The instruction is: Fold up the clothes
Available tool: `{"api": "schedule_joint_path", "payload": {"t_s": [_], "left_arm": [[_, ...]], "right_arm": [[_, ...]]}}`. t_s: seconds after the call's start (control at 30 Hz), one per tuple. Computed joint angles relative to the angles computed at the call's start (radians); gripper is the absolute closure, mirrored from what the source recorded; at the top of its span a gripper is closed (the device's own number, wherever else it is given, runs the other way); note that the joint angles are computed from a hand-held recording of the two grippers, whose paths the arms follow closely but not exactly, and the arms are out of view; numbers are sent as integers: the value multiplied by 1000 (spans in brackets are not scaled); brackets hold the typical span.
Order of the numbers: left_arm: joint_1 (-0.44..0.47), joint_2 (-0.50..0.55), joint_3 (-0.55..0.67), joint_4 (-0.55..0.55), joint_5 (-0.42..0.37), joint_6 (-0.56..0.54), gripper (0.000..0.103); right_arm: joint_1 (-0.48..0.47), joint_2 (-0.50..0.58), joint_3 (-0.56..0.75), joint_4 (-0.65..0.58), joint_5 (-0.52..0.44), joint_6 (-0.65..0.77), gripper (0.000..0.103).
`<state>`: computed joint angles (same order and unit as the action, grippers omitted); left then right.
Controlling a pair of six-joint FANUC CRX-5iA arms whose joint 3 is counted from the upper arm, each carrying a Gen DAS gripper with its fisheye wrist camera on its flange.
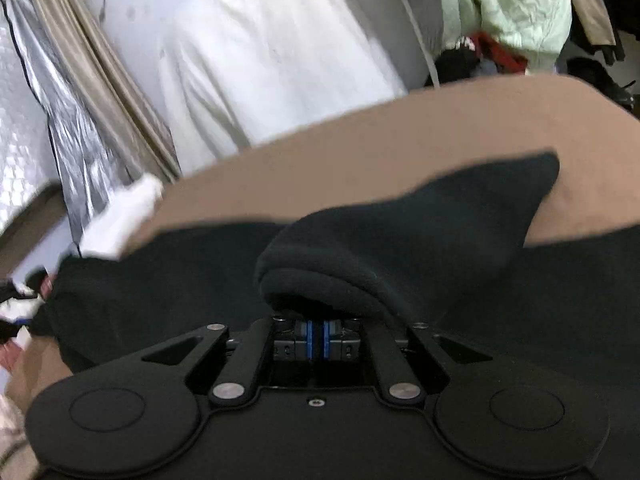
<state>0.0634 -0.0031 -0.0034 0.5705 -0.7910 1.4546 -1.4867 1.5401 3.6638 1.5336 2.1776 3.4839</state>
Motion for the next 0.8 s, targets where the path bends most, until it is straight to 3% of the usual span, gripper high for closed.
{"api": "schedule_joint_path", "payload": {"t_s": [0.07,0.1,0.17,0.23,0.3,0.37,0.43,0.47,0.5,0.53,0.6,0.67,0.73,0.8], "left_arm": [[-8,-47,-57,11,68,-52,18],[-6,-51,-65,33,46,-76,18],[8,-24,-36,75,-82,-86,18],[-2,6,-7,70,-140,-79,18],[-31,36,38,-7,-151,-34,17],[-59,73,101,-100,-166,40,0],[-70,132,167,-126,-228,64,0],[-67,164,199,-122,-283,42,5],[-74,190,232,-150,-314,23,18],[-83,199,257,-194,-322,2,50],[-80,184,242,-175,-288,-84,55],[-54,132,161,-46,-203,-192,58],[-24,76,42,175,-127,-362,58],[3,53,-53,401,-130,-555,57]], "right_arm": [[-62,52,8,18,-97,30,97],[-49,60,3,36,-95,43,97],[-9,69,-11,71,-71,69,97],[19,63,-27,77,-44,73,97],[25,68,-18,56,-43,40,97],[15,95,-6,42,-55,29,97],[1,115,-2,32,-68,31,97],[-2,122,-5,29,-71,37,97],[-5,128,-9,26,-74,44,97],[1,126,-22,37,-72,71,97],[4,109,-67,56,-96,124,97],[-21,99,-115,34,-188,138,97],[-79,132,-144,-47,-347,97,96],[-143,210,-136,-155,-501,94,96]]}}
